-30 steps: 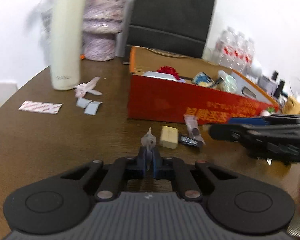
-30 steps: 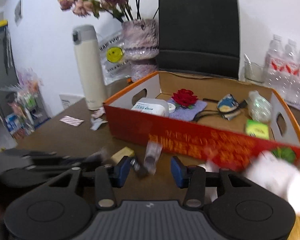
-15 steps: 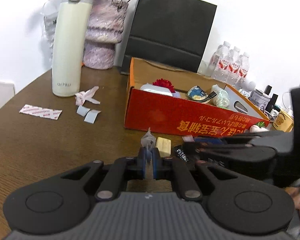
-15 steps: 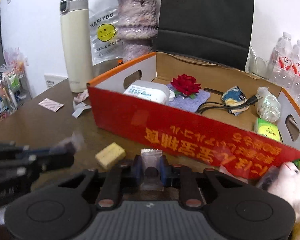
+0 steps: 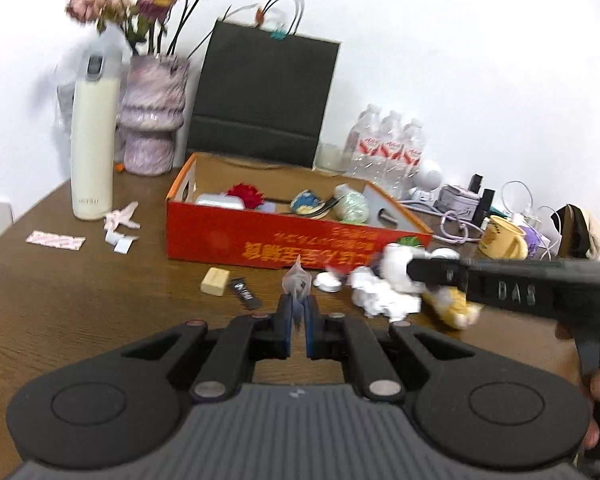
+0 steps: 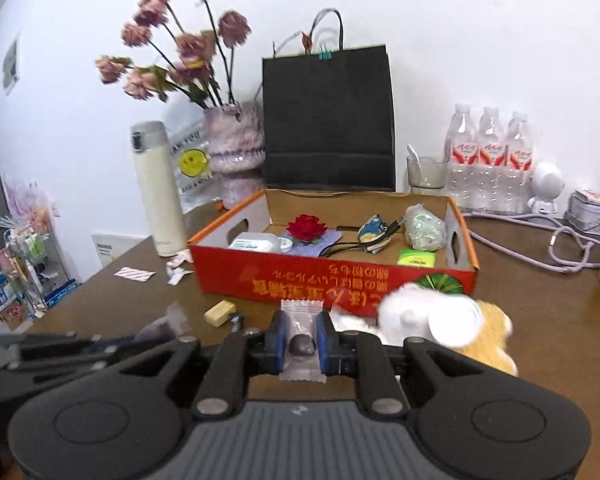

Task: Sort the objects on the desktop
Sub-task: 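Grasp the small clear item with the left tool while the right tool grasps the wrapped candy, then carry the clear item and wrapped candy into the cardboard box and release both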

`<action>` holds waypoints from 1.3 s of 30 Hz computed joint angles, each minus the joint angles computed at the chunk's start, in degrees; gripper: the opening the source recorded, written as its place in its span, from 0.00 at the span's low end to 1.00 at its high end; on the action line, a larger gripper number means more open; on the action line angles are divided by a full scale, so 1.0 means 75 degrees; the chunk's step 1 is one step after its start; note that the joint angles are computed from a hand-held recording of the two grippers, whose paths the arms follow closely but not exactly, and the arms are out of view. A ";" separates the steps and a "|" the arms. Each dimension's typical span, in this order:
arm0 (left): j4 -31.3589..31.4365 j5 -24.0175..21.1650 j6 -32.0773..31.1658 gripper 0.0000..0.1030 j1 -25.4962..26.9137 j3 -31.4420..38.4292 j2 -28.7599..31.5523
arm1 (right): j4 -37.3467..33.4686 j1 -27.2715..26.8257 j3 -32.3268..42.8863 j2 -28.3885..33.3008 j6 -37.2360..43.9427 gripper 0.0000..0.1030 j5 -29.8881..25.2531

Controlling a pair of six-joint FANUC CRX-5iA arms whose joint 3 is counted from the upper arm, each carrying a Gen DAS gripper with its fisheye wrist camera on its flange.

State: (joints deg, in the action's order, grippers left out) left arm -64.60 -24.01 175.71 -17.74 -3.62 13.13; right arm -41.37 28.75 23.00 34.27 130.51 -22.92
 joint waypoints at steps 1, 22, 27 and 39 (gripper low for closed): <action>-0.0151 -0.0241 0.0231 0.07 -0.0186 0.0009 -0.0026 | -0.0394 -0.0091 -0.0264 -0.0214 0.0448 0.14 0.0000; -0.1721 -0.3224 0.1917 0.07 -0.2597 -0.0347 -0.0234 | -0.5472 -0.1367 -0.2982 -0.2054 0.6058 0.14 -0.0131; -0.1784 -0.3183 0.1932 0.07 -0.2582 -0.0345 -0.0225 | -0.5934 -0.1472 -0.3058 -0.2104 0.6623 0.14 -0.0236; -0.1510 -0.1995 0.1435 0.07 -0.1498 0.0340 0.0087 | -0.4823 -0.1171 -0.1656 -0.1307 0.5037 0.14 -0.0214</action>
State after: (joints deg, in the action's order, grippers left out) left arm -75.92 -38.97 186.47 -28.98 -1.07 13.78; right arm -77.54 19.97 10.58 24.47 168.29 -24.53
